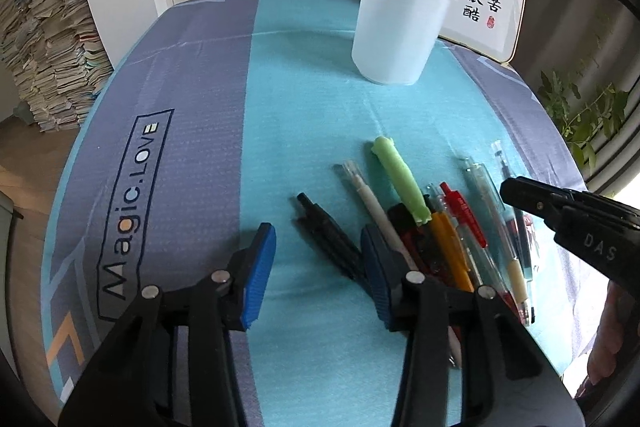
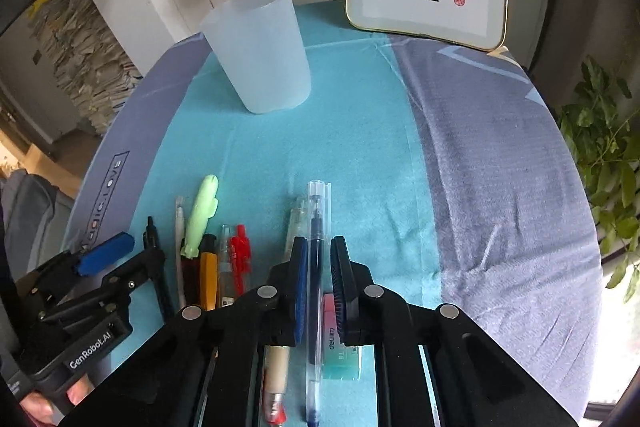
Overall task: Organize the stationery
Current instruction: 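Move the right tool down over the pens and open its fingers, then close the right tool on a clear blue-capped pen and lift it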
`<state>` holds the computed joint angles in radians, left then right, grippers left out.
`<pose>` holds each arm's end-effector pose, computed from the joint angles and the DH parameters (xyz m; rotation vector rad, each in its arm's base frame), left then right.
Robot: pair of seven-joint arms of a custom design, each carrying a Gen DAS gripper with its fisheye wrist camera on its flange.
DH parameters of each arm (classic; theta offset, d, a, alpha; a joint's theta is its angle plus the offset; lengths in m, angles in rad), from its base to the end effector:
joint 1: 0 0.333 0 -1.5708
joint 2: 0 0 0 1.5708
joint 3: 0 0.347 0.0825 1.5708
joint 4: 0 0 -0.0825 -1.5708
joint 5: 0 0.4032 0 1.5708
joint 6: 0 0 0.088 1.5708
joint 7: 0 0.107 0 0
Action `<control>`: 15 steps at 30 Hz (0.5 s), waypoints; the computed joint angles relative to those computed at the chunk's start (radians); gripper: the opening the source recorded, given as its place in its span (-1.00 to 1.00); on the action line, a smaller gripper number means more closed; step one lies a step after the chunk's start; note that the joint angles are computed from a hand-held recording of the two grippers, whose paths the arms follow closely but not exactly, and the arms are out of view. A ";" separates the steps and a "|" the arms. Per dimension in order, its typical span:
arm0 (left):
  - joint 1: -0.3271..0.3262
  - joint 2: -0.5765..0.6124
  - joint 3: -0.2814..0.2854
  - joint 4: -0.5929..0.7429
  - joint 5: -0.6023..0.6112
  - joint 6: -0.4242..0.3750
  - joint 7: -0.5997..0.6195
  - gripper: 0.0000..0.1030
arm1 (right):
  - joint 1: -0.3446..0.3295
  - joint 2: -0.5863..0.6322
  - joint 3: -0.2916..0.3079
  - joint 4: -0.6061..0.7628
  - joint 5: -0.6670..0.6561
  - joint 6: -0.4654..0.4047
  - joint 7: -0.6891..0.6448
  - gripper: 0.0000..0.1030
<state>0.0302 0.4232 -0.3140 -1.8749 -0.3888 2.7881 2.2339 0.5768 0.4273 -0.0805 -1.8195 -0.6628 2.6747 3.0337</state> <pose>0.6814 -0.1575 0.3640 -1.3725 2.4661 -0.8032 0.6084 0.3576 0.3611 -1.4289 2.1952 -0.4861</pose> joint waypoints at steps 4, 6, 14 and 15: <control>-0.027 0.008 0.027 0.018 0.037 -0.022 -0.053 -0.20 | -0.014 0.014 0.013 0.016 0.038 -0.020 -0.038 -0.76; -0.041 0.010 0.039 0.021 0.060 -0.021 -0.075 -0.22 | -0.019 0.024 0.017 0.030 0.056 -0.036 -0.064 -0.75; -0.058 0.030 0.048 0.050 0.125 -0.026 -0.134 -0.43 | -0.030 0.073 0.016 0.117 0.114 -0.113 -0.152 -0.72; -0.059 0.032 0.049 0.054 0.130 -0.030 -0.141 -0.43 | -0.031 0.082 0.016 0.133 0.119 -0.127 -0.165 -0.71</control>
<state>-0.0292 0.4553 -0.2651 -1.8205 -0.2584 2.7576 2.0930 0.5458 0.5089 -0.0648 -1.6865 -0.5441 2.5478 2.8687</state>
